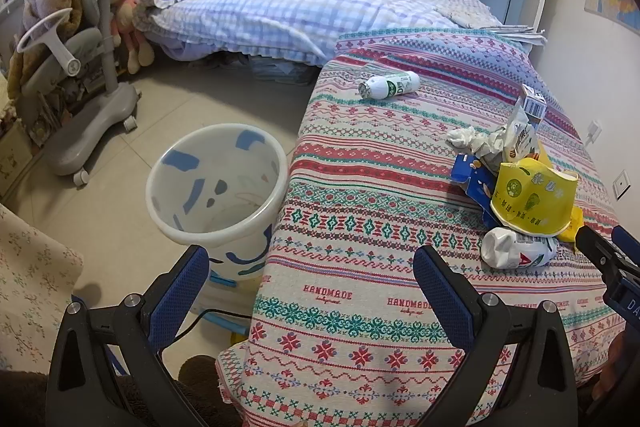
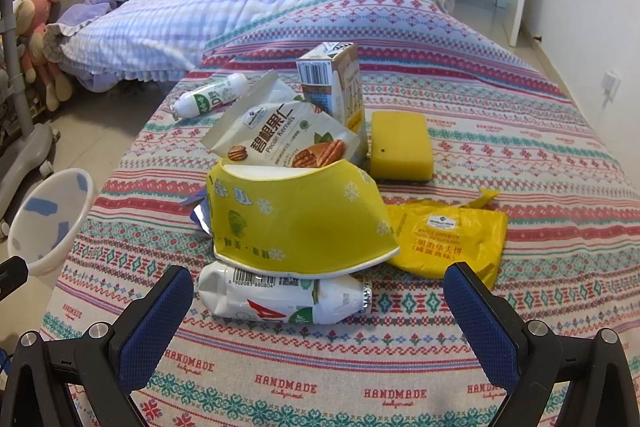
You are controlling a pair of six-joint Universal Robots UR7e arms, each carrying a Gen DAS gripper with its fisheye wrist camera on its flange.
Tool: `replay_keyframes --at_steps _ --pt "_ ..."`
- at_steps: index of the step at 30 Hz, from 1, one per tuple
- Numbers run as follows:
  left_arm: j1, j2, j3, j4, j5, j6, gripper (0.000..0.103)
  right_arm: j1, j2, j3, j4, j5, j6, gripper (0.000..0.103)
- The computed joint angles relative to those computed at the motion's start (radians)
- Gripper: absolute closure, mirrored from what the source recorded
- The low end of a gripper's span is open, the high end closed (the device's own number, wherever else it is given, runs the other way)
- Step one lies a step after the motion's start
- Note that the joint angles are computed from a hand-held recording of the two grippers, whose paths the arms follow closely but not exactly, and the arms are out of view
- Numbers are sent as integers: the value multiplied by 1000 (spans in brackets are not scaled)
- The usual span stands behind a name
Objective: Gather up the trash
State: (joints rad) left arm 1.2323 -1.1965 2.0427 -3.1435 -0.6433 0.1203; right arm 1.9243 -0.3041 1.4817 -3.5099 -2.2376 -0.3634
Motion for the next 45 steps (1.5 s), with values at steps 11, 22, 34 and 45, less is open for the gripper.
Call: replay_keyframes --at_steps 11,22,34,45 --pt "-6 -3 -11 29 -13 -3 0 -2 -5 0 3 3 8 0" --pt "3 87 -179 141 14 96 0 -15 -64 -17 135 12 98 0" --pt "84 314 -642 554 -48 86 0 -95 -34 -353 586 -54 263 0" --pt "168 592 -1127 700 -195 160 7 -186 85 -635 965 84 392 3"
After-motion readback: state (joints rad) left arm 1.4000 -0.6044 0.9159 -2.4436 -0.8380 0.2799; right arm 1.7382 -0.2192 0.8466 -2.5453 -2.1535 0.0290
